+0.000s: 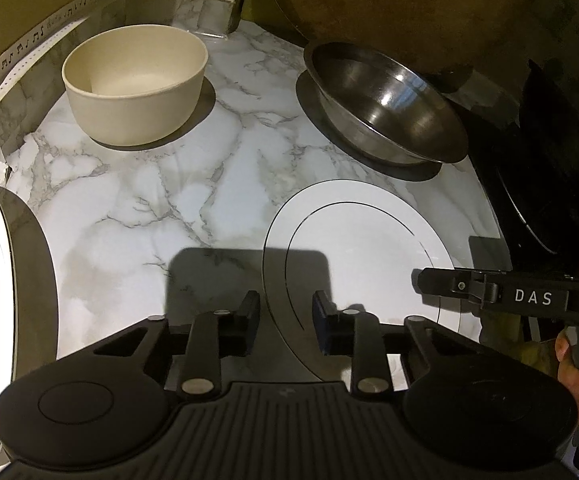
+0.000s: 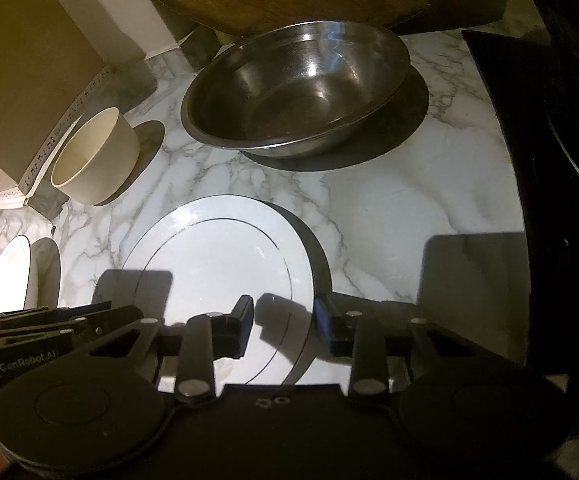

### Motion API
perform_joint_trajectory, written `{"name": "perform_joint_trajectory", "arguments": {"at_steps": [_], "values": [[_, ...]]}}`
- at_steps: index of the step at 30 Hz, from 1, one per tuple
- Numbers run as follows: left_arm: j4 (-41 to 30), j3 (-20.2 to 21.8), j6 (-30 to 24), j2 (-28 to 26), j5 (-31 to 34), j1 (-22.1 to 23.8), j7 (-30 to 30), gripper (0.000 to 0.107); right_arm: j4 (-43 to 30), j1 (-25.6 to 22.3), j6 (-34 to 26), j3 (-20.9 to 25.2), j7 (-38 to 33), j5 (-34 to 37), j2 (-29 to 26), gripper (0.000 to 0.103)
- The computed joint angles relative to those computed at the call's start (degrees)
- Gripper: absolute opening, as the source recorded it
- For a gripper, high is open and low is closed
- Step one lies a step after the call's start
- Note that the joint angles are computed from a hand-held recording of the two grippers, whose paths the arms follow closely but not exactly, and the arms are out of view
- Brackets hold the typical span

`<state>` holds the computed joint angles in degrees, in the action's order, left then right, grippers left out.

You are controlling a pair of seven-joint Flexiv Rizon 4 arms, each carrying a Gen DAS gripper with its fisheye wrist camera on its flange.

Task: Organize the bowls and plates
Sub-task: 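Close both grippers on the small white plate rim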

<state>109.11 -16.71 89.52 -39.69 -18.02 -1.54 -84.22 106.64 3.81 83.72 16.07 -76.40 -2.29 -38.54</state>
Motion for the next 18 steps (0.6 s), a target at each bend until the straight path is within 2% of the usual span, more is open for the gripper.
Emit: {"name": "perform_joint_trajectory", "arguments": {"at_steps": [3, 6, 11, 18], "values": [[-0.02, -0.14, 0.16, -0.15, -0.17, 0.15, -0.28, 0.021, 0.30, 1.19, 0.13, -1.66, 1.04, -0.34, 0.24, 0.016], [0.15, 0.51, 0.61, -0.10, -0.14, -0.17, -0.95, 0.016, 0.12, 0.17, -0.09, -0.60, 1.21, 0.19, 0.13, 0.014], [0.52, 1.81, 1.42, 0.08, 0.61, -0.96, -1.58, 0.016, 0.69, 0.81, 0.78, -0.86, 0.71, -0.36, 0.22, 0.014], [2.60, 0.88, 3.05, 0.92, 0.86, 0.63, -2.98, 0.015, 1.27, 1.98, 2.10, -1.04, 0.12, -1.67, 0.72, 0.013]]}}
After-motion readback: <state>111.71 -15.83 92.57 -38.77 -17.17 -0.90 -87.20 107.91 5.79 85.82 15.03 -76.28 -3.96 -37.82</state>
